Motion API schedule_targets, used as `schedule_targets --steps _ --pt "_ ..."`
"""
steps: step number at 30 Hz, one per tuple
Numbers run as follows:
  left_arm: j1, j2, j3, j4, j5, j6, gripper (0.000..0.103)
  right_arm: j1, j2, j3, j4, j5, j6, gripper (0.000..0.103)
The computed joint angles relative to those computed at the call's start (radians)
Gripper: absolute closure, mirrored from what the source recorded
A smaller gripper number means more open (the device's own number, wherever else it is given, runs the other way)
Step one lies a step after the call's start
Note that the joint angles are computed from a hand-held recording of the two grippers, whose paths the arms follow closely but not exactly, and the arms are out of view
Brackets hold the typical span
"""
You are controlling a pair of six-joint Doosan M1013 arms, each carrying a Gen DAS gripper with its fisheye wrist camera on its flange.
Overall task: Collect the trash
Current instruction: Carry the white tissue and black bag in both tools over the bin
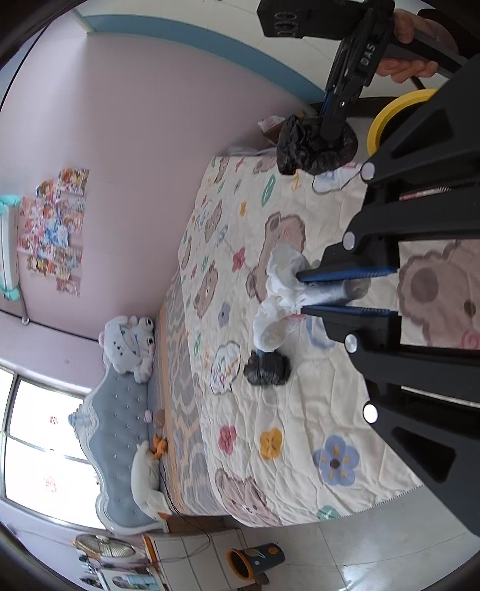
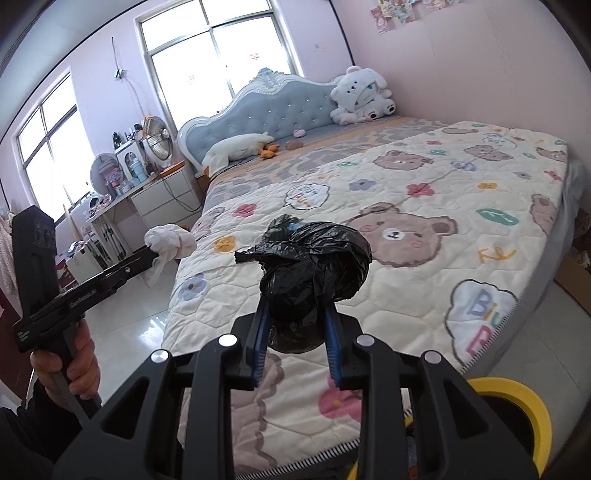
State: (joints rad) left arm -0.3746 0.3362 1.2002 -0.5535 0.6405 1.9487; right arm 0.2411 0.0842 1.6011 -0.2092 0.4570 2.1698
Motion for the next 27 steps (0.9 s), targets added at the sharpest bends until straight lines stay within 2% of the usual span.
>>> schedule_targets --steps 13,27 --pt "-0.068 -0.030 0.027 -0.048 0.019 0.120 0.092 -0.032 -0.088 0.100 -0.132 0.010 0.160 0.077" --pt "-0.141 -0.001 0.003 -0.048 0.118 0.148 0.092 -0.063 -0.179 0.204 -0.294 0.057 0.349 0.077"
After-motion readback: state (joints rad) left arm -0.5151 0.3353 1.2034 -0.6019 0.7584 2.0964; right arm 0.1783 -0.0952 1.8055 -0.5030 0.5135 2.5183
